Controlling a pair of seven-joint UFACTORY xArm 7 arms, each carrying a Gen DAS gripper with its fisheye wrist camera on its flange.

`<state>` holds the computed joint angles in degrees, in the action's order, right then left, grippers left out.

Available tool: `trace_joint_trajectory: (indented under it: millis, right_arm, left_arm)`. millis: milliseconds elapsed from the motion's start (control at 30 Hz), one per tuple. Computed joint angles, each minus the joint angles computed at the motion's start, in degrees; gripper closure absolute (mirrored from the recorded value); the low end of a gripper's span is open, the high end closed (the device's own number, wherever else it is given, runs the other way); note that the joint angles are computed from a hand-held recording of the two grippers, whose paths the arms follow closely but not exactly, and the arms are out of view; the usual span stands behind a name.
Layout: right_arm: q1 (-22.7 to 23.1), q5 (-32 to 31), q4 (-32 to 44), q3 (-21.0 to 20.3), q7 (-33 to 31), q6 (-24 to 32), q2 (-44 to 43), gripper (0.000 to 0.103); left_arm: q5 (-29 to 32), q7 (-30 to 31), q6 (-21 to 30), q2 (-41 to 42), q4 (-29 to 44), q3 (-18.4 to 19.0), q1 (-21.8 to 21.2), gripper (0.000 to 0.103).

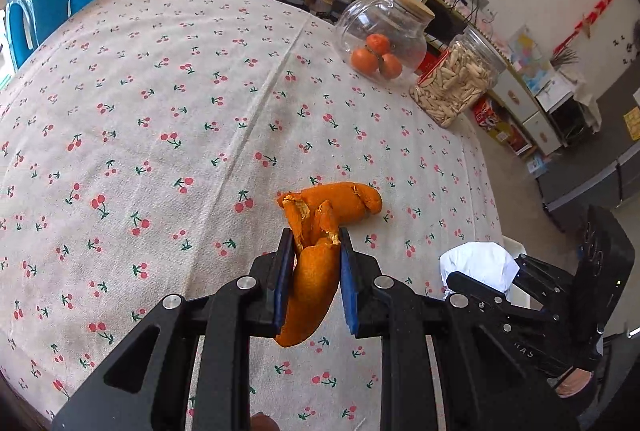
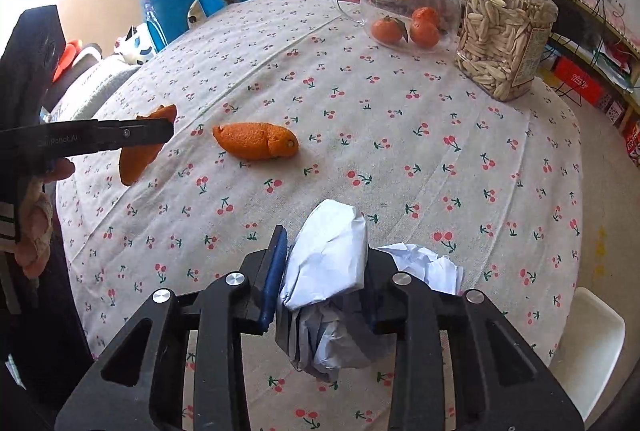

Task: Collect trash
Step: 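Lift the orange peel and crumpled paper off the table with both tools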

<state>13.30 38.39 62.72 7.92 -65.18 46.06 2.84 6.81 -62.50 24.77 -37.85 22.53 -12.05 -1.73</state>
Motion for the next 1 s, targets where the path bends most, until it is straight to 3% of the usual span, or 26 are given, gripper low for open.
trace_joint_trajectory:
  millis: [200, 533, 767, 1000]
  right_arm:
    - [1.5, 5.0, -0.9, 1.0, 1.2, -6.2, -1.6, 0.073]
    - [2.4, 11.3, -2.2, -0.6, 1.3, -16.9, -3.9, 0.073]
    - [1.4, 13.9, -2.3, -1.8, 0.6, -20.4, -4.7, 0.073]
    - [-0.1, 17.1, -2.2, -3.4, -2.1, -21.4, -5.2, 0.073]
  left_arm:
    - [5.5, -5.3, 3.6, -1.1, 1.6, -4.9, 4.7, 0.081]
    - [13.8, -15.4, 9.7, -1.0, 6.3, -9.8, 7.3, 0.081]
    - [18.6, -25.3, 12.1, 2.2, 10.5, -12.8, 7.2, 0.081]
    - [25.2, -31.0, 15.0, 10.0, 17.8, -14.1, 4.5, 0.081]
